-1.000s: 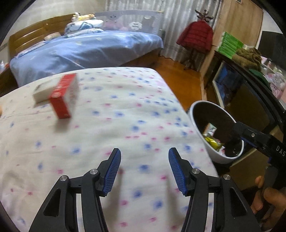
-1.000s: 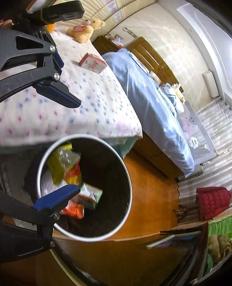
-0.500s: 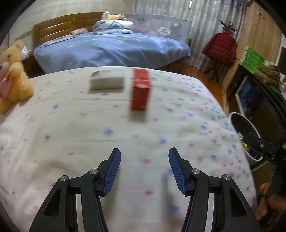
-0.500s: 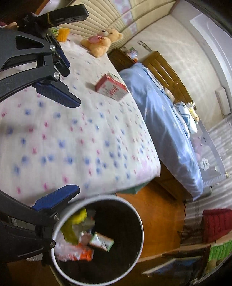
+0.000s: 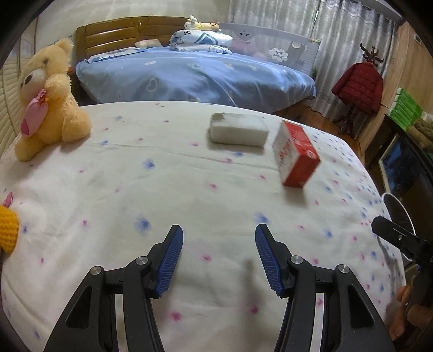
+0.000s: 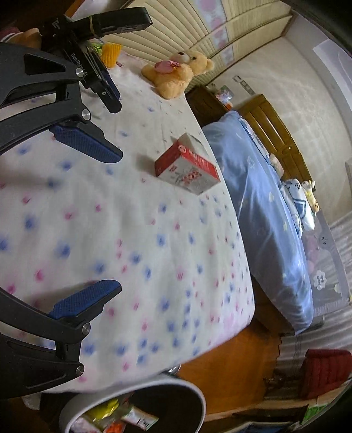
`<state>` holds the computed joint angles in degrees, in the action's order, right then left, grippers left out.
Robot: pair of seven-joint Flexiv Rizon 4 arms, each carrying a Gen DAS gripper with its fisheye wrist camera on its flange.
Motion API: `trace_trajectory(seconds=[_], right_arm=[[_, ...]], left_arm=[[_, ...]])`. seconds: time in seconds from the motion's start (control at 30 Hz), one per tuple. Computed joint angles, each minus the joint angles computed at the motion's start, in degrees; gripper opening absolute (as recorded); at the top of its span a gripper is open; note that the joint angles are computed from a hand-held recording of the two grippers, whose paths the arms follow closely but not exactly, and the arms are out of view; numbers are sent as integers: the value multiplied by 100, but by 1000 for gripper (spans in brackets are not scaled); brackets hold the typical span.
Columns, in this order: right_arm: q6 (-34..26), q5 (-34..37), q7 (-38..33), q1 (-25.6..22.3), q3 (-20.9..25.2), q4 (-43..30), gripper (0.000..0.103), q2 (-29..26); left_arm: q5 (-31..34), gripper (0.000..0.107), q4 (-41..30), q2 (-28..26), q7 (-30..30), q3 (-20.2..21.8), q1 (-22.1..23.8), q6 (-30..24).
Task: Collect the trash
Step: 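Move both tools back over the bed toward the sponge and red carton, then grasp the white sponge with the left tool while the right tool grasps the red carton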
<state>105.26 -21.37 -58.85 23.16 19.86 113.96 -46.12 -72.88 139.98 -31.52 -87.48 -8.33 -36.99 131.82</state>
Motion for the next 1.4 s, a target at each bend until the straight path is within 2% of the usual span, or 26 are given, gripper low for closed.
trace_trajectory(seconds=[0.23, 0.43, 0.63, 0.8, 0.87, 0.97, 1.03, 1.07, 1.1, 1.13, 1.17, 1.2, 1.23, 1.33, 1.4], right_arm=[[-318, -68, 12, 76, 183, -491, 89, -283], [-525, -83, -69, 120, 346, -865, 89, -481], [-735, -96, -221, 118, 595, -1283, 89, -731], [-763, 12, -288, 430, 367, -1600, 89, -820], [-839, 24, -331, 439, 394, -1744, 85, -895], [-983, 46, -426, 428, 450, -1939, 73, -1004], [-1127, 76, -501, 391, 522, -2066, 57, -1085], [-1175, 96, -559, 348, 593, -2108, 55, -1126], [-1194, 114, -639, 281, 695, -2146, 51, -1180], [-1186, 145, -699, 257, 731, -2146, 42, -1192], [-1182, 177, -741, 258, 726, -2135, 41, -1180], [-1164, 208, -786, 240, 742, -2116, 40, -1172], [-1146, 235, -836, 182, 808, -2095, 39, -1179], [-1036, 322, -928, 10, 950, -1977, 37, -1155], [-981, 342, -958, -38, 931, -1856, 37, -1074]], left_arm=[[635, 55, 19, -72, -14, 281, 326, -199], [1506, 56, -71, -162, 1, 613, 789, -523], [2171, 58, -392, -348, 266, 992, 1128, -917], [3493, 58, -693, -493, 115, 1017, 1878, -1196], [3835, 58, -855, -571, 129, 1081, 2005, -1290], [4310, 58, -1103, -698, 133, 1085, 2232, -1394], [4458, 58, -1267, -781, 128, 1133, 2298, -1518], [4524, 57, -1357, -829, 114, 1140, 2344, -1578], [4595, 56, -1424, -862, 90, 1137, 2390, -1619], [4614, 55, -1475, -893, 60, 1171, 2373, -1639], [4738, 47, -1523, -923, 9, 1103, 2484, -1627], [4908, 34, -1556, -952, -48, 978, 2650, -1596], [5103, 28, -1590, -971, -147, 931, 2755, -1606], [4953, 24, -1637, -1032, -129, 1178, 2441, -1517], [5040, 15, -1584, -1026, -231, 1095, 2496, -1363]])
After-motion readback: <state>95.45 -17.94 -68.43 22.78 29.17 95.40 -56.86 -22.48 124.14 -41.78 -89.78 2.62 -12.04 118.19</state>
